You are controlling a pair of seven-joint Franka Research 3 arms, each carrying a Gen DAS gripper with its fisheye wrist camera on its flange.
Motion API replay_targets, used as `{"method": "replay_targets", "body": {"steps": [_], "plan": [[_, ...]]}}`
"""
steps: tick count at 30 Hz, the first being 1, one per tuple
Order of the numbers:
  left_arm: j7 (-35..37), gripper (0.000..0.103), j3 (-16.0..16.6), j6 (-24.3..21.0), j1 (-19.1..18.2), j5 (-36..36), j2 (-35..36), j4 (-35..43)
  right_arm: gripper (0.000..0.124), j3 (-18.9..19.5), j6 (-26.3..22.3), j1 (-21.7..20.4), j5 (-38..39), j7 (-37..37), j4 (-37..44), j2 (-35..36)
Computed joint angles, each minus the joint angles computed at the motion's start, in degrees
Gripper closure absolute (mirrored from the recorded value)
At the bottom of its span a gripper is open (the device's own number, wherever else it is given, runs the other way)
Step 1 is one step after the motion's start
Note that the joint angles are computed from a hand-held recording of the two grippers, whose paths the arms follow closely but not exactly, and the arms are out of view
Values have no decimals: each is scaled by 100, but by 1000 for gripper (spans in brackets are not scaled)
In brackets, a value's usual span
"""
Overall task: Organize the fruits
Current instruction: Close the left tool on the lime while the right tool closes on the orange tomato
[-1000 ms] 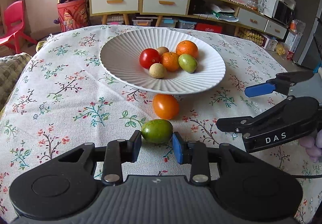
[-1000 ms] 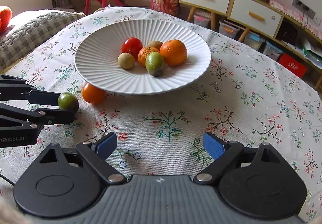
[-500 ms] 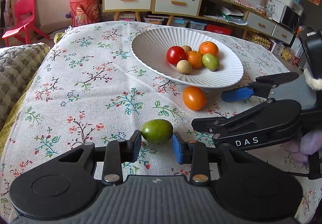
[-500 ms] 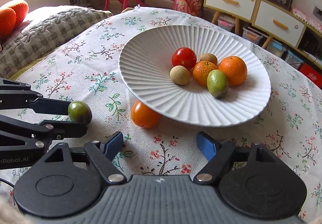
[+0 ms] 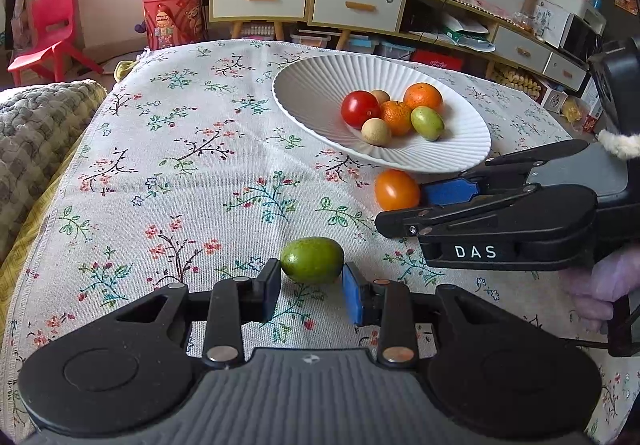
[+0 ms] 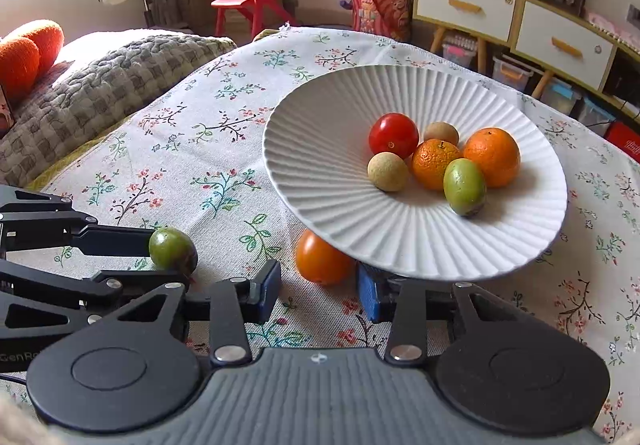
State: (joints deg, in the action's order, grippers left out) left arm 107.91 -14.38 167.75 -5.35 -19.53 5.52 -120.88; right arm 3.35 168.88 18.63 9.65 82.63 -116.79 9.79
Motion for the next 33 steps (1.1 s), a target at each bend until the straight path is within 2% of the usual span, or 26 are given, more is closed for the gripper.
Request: {"method": "replay_targets", "body": {"steps": [2, 7, 16, 25, 27, 29, 33], "plan": [[-5, 85, -5, -32, -2, -6, -2, 12, 98, -13, 10, 7, 15, 66, 1, -1], [174, 85, -45, -61, 4, -168, -11, 45, 100, 200, -108, -187, 667, -322, 49, -32], [301, 85, -12, -95, -52, -323, -86, 13, 103, 261, -283, -241, 1332, -906, -179, -353], [360, 85, 18, -129, -122, -390, -96, 31, 105, 171, -429, -192, 1339, -935, -282, -486], [358, 85, 22, -131, -128, -368, -90, 30, 105, 169, -437, -181, 1300, -921, -274, -473], [361, 85, 25, -127, -128, -348, -82, 26, 95, 160, -447, -170, 1238, -887, -244, -437], [264, 85, 43, -153, -124, -251, -77, 11, 88, 164, -330, -137, 1095, -818, -217, -344]]}}
